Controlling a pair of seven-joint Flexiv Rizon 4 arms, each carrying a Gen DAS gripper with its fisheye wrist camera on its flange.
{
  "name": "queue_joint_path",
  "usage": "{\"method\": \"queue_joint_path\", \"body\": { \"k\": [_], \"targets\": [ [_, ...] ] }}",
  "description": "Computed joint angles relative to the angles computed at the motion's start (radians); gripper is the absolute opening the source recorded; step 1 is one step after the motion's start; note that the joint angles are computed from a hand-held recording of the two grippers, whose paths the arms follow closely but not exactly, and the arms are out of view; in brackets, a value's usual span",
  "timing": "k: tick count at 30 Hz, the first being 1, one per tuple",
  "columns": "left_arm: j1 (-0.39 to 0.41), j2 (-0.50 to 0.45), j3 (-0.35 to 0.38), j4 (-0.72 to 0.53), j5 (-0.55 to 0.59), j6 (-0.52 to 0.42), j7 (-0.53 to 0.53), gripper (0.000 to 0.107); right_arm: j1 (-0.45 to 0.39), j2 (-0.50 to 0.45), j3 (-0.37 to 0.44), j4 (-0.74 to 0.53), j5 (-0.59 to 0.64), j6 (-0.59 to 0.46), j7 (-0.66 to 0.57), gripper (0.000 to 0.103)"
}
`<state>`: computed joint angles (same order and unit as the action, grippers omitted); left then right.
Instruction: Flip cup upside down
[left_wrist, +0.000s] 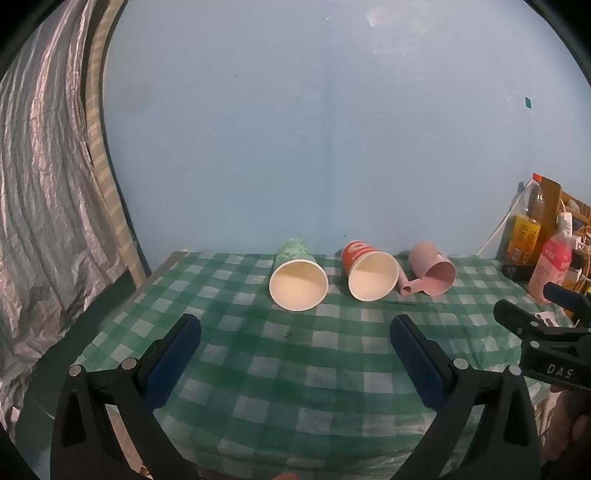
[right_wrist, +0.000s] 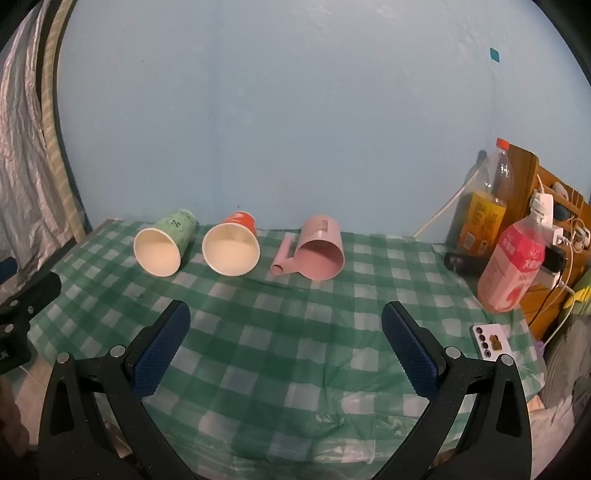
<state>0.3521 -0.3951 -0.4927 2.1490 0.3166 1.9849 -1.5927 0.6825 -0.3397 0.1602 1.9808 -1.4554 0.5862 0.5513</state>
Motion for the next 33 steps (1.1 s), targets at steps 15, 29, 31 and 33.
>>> {"method": "queue_joint_path", "body": {
  "k": [15,29,31,33],
  "targets": [
    [-0.067,0.000,0.080,-0.006,0.016,0.044,-0.025,0.103,0.003,-0.007,-0.001,-0.010,0.015,0.008,-0.018,0.102],
    [-0.216,-0.001,0.245,-0.008,-0.058,0.112,-0.013,0.103,0.005,-0.011,-0.005,-0.009,0.011,0.012,-0.010,0.102],
    [-0.202,-0.002,0.233,-0.009,-0.045,0.116,-0.028,0.103,0.004,-0.010,-0.005,-0.008,0.009,0.014,-0.009,0.102],
    [-0.206,-0.004,0.241,-0.008,-0.042,0.135,-0.035,0.103,0.002,-0.013,-0.006,-0.006,0.004,0.019,-0.002,0.102]
  ]
}}
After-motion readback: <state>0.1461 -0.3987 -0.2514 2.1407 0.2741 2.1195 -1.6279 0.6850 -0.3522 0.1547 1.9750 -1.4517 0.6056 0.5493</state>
